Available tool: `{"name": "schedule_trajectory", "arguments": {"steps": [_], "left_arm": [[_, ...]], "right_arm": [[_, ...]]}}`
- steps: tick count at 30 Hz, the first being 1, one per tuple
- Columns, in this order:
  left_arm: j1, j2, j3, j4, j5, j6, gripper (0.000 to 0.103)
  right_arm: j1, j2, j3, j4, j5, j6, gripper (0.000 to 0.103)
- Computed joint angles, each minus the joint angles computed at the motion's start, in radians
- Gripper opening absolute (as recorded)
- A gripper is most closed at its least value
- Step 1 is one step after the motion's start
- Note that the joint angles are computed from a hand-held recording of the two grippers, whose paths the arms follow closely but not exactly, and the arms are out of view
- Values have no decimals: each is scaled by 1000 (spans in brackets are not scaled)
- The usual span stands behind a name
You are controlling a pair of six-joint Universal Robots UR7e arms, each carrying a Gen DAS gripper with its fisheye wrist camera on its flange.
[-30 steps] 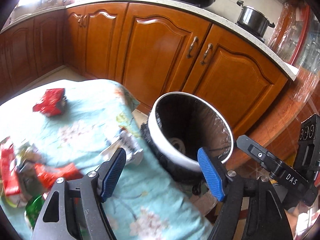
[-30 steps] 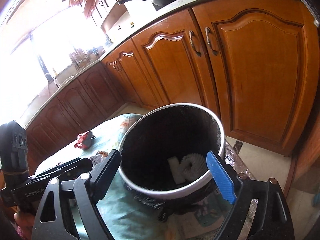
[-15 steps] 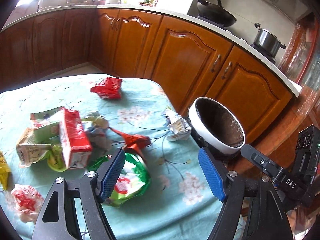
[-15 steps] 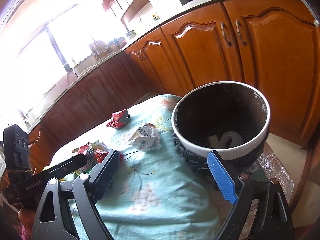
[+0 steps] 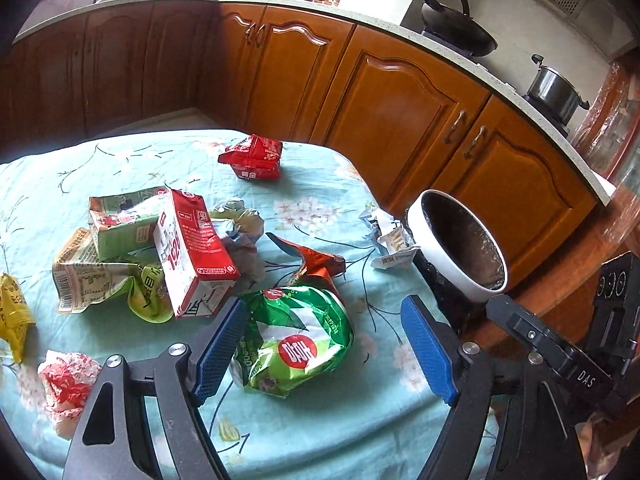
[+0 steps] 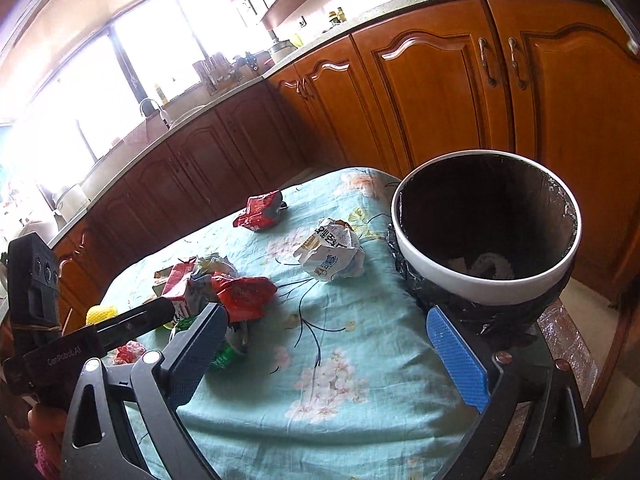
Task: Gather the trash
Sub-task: 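Grasp the orange wrapper with the left tool while the right tool grasps the white paper wrapper, then carry both wrappers over the trash bin and open both tools to drop them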
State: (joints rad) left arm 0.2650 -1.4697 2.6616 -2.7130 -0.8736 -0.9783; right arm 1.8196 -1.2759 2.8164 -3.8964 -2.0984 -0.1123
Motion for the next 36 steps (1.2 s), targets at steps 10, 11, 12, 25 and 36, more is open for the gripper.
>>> {"name": "schedule_trajectory", "arguments": {"steps": [10,11,12,25,36], "left_arm": [[111,109,-79,-83,-20,135,77],[122,122,-89,-81,-20,141,75],[134,129,-98,-80,-22,148,72],[269,293,-204,-142,-97,259,37],[251,287,-168,-214,-94,290,15]], "right_arm": [[-68,-29,-75,101,84,-60,98],[-77,-25,-85,110,90,-66,94],[-83,-19,-97,124,91,-71,86],[-209,67,-194,250,165,-124,57],[-200,51,-161,186,182,-136,44]]}}
